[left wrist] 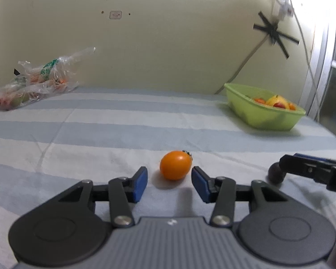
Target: Organize fruits
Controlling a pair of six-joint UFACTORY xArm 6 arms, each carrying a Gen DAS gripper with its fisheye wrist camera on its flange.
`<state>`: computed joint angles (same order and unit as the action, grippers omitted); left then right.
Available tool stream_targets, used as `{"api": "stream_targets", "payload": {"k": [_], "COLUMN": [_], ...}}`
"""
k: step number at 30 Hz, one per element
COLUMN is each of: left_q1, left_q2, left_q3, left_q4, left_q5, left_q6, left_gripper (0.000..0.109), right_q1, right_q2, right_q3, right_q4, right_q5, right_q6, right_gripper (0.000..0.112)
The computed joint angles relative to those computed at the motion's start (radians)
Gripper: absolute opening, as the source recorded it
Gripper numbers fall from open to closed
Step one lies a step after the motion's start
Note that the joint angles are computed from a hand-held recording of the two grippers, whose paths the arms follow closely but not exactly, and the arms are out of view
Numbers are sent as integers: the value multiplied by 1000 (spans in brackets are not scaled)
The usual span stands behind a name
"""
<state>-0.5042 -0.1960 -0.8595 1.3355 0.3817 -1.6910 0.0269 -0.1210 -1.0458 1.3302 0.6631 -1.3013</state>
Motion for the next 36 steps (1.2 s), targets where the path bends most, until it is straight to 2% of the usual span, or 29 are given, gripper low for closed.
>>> {"api": "stream_targets", "payload": {"k": [9, 17, 36], "left_q1": [-31, -21, -20], "left_q2": [-12, -11, -27], "left_q3": [0, 0, 13], "left_q4": [193, 197, 265], "left_q5": [5, -10, -6], "left_q6": [-120, -142, -221], "left_gripper": [53, 53, 60], "right_q1": [-12, -51, -22], "right_q2": [-21, 21, -12], "right_q3": [24, -19, 12], "right_q4": [158, 164, 173], "right_q5": [-24, 4, -54], "right_q6": [-63, 110, 54], "right_gripper": [58, 58, 60]}}
